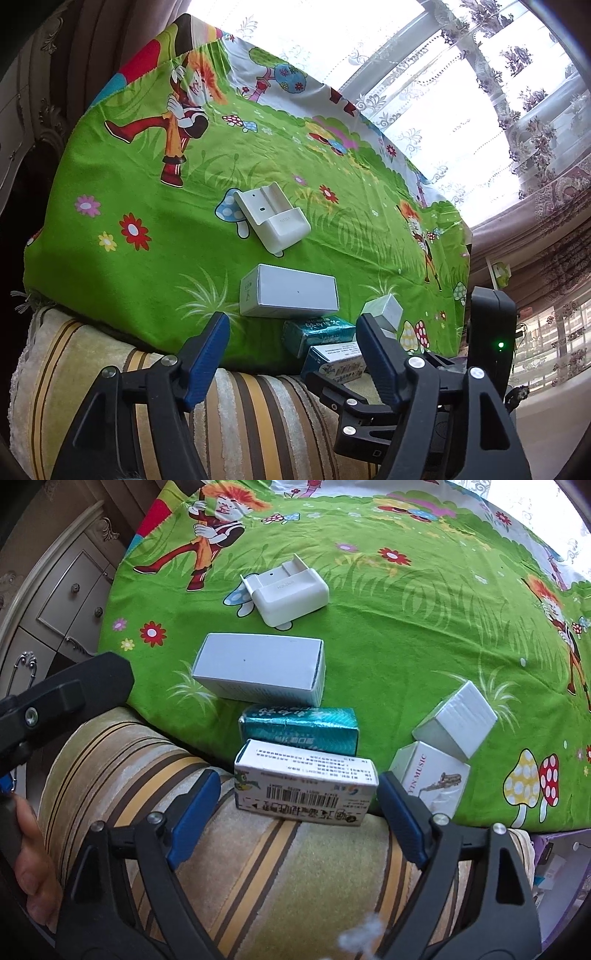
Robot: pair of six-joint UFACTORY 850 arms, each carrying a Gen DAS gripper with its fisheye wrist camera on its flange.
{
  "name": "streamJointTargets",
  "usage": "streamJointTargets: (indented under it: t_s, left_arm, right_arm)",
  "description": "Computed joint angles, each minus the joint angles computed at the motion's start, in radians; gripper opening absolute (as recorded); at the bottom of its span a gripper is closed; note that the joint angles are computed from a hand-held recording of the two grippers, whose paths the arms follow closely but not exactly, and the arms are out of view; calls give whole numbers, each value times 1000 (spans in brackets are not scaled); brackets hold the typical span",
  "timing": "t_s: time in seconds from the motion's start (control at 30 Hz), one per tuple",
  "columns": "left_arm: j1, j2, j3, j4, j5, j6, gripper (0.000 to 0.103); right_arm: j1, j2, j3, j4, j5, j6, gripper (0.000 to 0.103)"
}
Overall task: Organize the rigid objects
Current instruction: 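Grasp the white barcode medicine box with the right gripper, then grasp the teal toothpaste box with the left gripper while the right holds the barcode box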
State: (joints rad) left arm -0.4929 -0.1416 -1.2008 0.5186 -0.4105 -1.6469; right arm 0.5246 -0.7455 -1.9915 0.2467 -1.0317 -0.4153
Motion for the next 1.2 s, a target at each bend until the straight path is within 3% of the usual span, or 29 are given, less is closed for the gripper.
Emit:
streamJointTargets:
  t_s: [0.07,0.17,0.37,0.73,1.2]
  left_arm:
    - [-1,-3,-4,-3,-3,3,72]
    - [-3,-8,-11,-7,-12,11,72]
    - [-5,-19,-23,-26,-39,25,72]
    - [-21,-83,-106,-150,-91,134,72]
    - [-35,-333,-399,-434,-337,399,72]
  right_arm:
    - [3,-4,-5,-8,4,0,88]
    - [11,-9,-8,-41,6,11,80]
    - [1,42,52,-4,70,-27,79]
    - [-100,139,141,102,167,-52,79]
    - [-225,237,253,97,313,-56,79]
